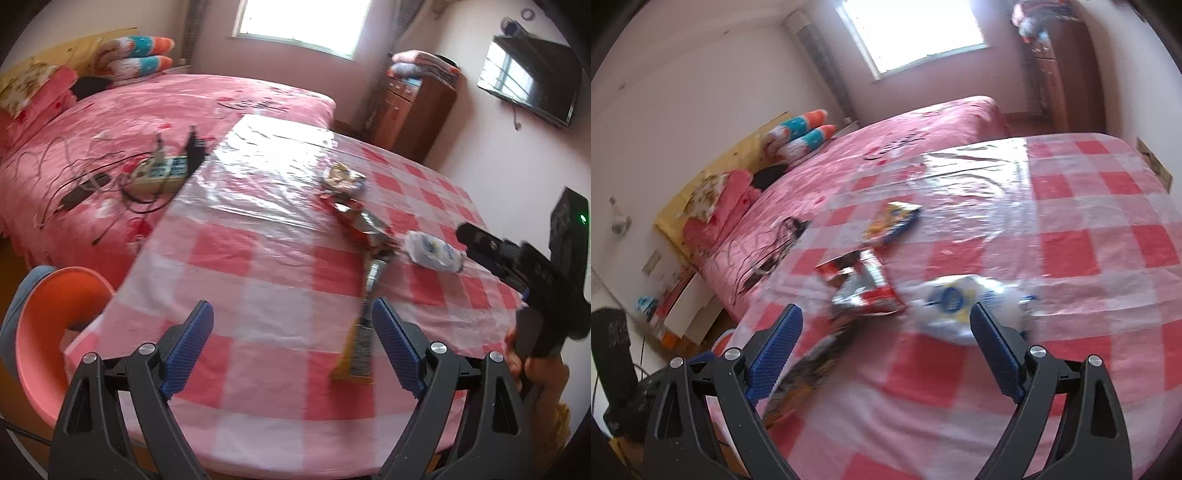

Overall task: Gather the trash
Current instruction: 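Move both tools back over the table toward the wrappers and white bottle, then grasp the long snack wrapper with the left tool while the right tool grasps the white bottle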

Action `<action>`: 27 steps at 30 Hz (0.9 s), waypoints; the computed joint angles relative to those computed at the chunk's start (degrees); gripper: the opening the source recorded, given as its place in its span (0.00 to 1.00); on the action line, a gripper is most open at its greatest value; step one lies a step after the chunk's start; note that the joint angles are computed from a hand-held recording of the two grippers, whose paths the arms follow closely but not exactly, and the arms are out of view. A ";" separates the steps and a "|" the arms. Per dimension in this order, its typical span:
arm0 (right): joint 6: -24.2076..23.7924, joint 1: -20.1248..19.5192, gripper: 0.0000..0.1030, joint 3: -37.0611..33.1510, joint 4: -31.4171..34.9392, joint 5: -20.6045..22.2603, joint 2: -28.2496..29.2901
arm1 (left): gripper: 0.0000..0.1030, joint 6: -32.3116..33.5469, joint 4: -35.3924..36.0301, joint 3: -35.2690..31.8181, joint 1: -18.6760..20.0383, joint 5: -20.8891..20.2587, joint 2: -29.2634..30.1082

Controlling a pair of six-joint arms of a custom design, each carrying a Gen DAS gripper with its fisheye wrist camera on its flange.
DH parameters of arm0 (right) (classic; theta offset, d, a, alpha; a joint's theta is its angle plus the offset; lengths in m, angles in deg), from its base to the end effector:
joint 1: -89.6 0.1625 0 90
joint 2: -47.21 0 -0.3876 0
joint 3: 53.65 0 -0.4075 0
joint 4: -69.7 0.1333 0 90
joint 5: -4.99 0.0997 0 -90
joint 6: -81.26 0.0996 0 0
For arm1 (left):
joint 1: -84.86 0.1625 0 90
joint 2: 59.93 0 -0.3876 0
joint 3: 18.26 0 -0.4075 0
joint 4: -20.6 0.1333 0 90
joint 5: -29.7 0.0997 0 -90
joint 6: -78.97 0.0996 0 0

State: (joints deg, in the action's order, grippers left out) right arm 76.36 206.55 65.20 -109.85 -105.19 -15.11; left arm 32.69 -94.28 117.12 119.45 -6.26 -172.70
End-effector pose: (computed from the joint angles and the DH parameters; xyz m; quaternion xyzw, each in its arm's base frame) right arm 0.3326 -0.4359 0.1418 0.2111 -0.9214 0.3067 0.1114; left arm -0.1487 -0.3624 0.3087 0.0619 0.8886 -0.3634 0.2731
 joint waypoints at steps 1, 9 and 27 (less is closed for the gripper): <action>0.07 -0.53 0.88 0.08 0.05 -0.35 -0.32 | 0.85 0.81 -0.94 -0.10 -0.04 -0.48 1.02; 0.26 -3.52 0.88 -0.11 1.93 -3.26 -1.30 | 0.85 7.01 -6.16 -0.90 -0.35 -1.92 8.85; -2.16 -5.67 0.88 -2.75 9.25 -2.08 -0.78 | 0.85 9.90 -10.40 -4.09 2.19 0.25 19.23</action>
